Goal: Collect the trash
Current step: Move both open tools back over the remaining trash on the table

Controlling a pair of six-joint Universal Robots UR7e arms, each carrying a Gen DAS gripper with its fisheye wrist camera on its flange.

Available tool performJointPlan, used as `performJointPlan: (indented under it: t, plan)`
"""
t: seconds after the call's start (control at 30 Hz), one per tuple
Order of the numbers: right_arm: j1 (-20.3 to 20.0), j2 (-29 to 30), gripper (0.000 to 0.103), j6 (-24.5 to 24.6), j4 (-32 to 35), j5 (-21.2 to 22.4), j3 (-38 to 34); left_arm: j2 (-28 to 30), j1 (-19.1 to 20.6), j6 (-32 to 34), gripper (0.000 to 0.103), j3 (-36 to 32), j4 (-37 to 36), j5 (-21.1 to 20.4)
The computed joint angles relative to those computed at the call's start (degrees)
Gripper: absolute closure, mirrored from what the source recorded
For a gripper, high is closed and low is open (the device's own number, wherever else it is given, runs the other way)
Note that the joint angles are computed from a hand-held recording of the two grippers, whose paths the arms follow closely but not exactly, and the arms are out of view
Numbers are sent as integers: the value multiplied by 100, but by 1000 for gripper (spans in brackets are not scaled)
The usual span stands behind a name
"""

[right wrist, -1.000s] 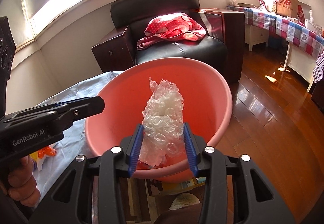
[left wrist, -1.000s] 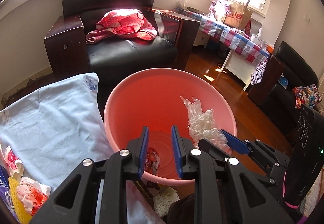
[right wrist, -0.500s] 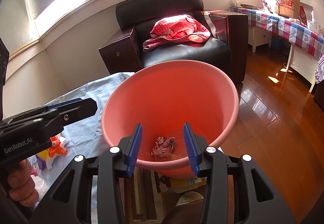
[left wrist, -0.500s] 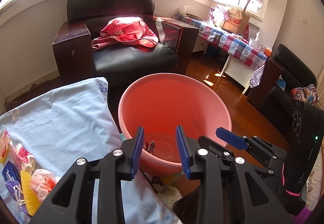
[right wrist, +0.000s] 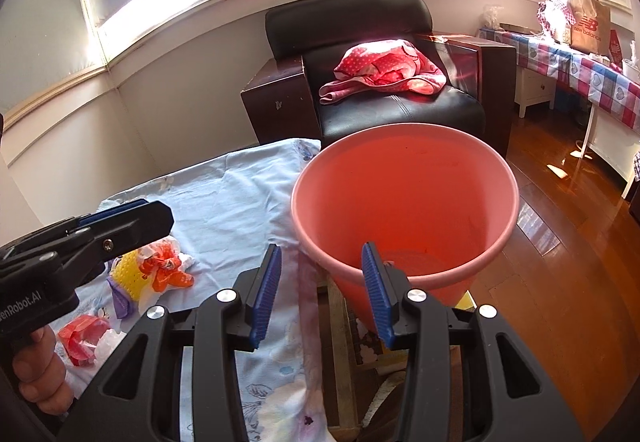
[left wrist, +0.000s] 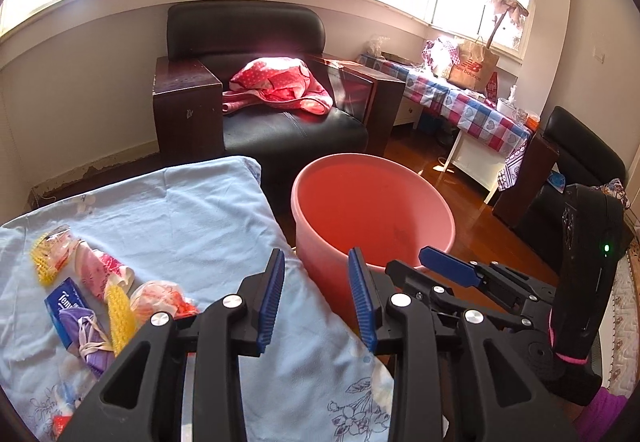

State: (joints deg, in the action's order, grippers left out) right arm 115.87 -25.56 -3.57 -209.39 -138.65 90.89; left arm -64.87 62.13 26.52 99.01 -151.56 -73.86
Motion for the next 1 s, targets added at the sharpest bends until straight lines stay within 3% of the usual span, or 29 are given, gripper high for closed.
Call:
performJointPlan:
  t: [0.3,0.47,0.6,0.8,0.9,1.0]
  plan:
    - [290,307,60,-86,280,-54,-420,-628,251,-204,70,304,82,-158]
    - [402,481,60,-157,442,-51,-658,-861,410,-306,52,395,-48,-301]
    - [456,588,60,-175,582,-15,-821,-897,558,-568,52,235,213,-452]
    - [449,774,60,-219,942,172,-1144,-927,700,-746,52,155,209,-271]
    - [429,862,60,-267,1137,336,-1306,-918,865,-878,51,41,300,-525]
    - [403,914,60,-261,1375,621,-1428,-881,860,-1015,51,-1,180,-172]
